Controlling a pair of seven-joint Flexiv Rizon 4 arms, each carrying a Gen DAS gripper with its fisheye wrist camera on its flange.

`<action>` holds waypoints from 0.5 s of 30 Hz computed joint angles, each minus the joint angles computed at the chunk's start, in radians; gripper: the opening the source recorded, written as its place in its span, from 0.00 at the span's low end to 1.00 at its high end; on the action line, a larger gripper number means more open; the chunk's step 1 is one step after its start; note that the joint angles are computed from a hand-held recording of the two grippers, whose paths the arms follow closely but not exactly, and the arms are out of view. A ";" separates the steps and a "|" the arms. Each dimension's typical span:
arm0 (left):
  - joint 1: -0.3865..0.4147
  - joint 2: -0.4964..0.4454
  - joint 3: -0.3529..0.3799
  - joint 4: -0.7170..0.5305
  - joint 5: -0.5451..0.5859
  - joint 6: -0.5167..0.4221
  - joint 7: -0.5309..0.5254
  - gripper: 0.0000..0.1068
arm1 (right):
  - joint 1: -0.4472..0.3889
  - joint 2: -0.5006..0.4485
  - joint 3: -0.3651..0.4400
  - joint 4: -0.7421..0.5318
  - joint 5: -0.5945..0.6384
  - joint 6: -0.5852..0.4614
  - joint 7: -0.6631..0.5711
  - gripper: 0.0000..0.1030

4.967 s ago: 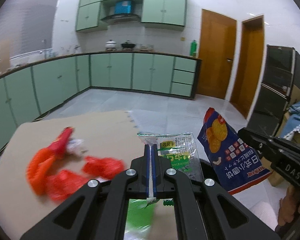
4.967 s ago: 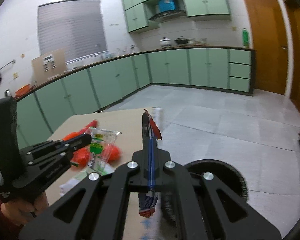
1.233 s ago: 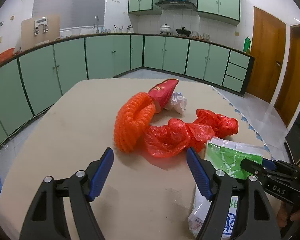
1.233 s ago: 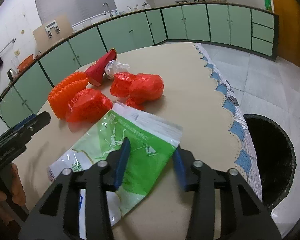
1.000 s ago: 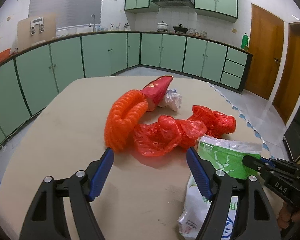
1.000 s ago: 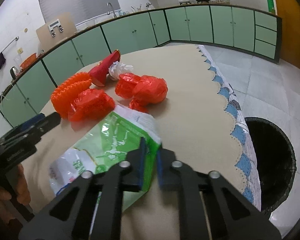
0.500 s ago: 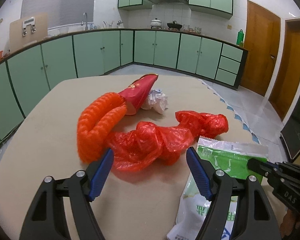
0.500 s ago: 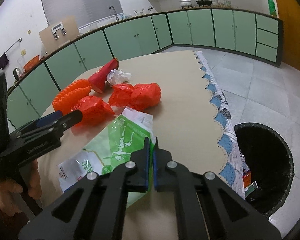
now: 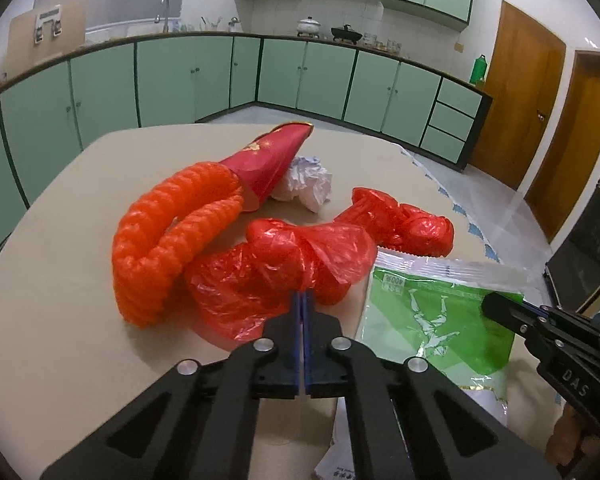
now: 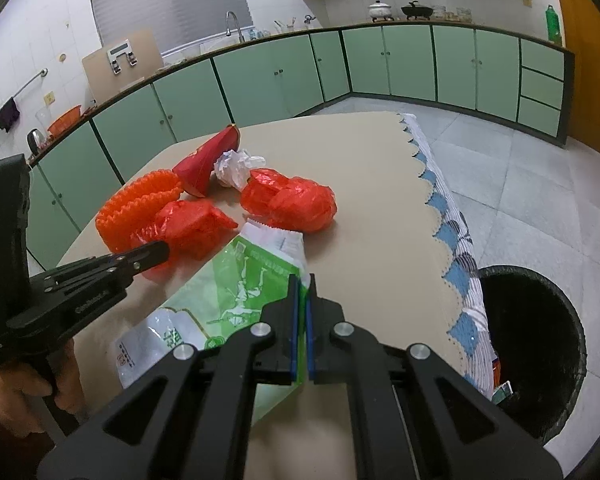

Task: Collect trash
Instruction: 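Grasp the green-white flour bag with the right tool while the left tool grasps a red plastic bag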

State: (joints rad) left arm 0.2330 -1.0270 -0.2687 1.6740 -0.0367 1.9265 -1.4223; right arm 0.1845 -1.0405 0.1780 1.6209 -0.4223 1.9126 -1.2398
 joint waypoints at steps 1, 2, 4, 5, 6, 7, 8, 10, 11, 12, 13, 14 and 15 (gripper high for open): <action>0.001 0.004 0.003 0.008 0.002 0.010 -0.002 0.01 | -0.002 0.000 0.003 -0.001 -0.003 -0.001 -0.002 0.02; 0.003 0.008 0.004 0.018 0.005 0.019 -0.006 0.00 | -0.007 0.000 0.009 -0.002 -0.010 -0.003 -0.004 0.02; 0.018 0.017 -0.006 0.035 0.017 0.025 -0.011 0.00 | -0.013 0.000 0.017 -0.002 -0.017 -0.004 -0.007 0.02; 0.029 0.024 -0.013 0.048 0.024 0.028 -0.016 0.00 | -0.020 0.002 0.026 -0.001 -0.023 -0.005 -0.008 0.02; 0.038 0.032 -0.018 0.062 0.030 0.031 -0.021 0.00 | -0.026 0.002 0.034 -0.001 -0.028 -0.006 -0.009 0.02; 0.043 0.041 -0.018 0.077 0.034 0.038 -0.027 0.00 | -0.035 0.003 0.046 0.000 -0.035 -0.004 -0.009 0.02; 0.046 0.049 -0.018 0.087 0.037 0.044 -0.033 0.00 | -0.040 0.006 0.053 0.003 -0.040 0.001 -0.010 0.02; 0.047 0.060 -0.013 0.101 0.043 0.051 -0.042 0.00 | -0.040 0.017 0.054 0.013 -0.044 0.010 -0.010 0.02; 0.046 0.071 -0.009 0.113 0.046 0.056 -0.046 0.00 | -0.033 0.025 0.044 0.021 -0.039 0.016 -0.010 0.02; 0.046 0.077 -0.006 0.118 0.050 0.056 -0.048 0.00 | -0.030 0.035 0.040 0.032 -0.036 0.026 -0.010 0.02; 0.042 0.083 -0.001 0.124 0.051 0.063 -0.052 0.00 | -0.030 0.040 0.040 0.039 -0.036 0.034 -0.009 0.02; 0.038 0.086 0.004 0.126 0.052 0.066 -0.054 0.00 | -0.031 0.048 0.039 0.048 -0.035 0.041 -0.007 0.02; 0.033 0.091 0.009 0.130 0.054 0.070 -0.055 0.00 | -0.026 0.054 0.034 0.054 -0.032 0.046 -0.005 0.02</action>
State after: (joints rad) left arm 0.2664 -0.9358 -0.2599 1.8038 0.0175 1.9967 -1.4778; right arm 0.1581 -0.9862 0.2116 1.6750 -0.4547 1.9582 -1.2448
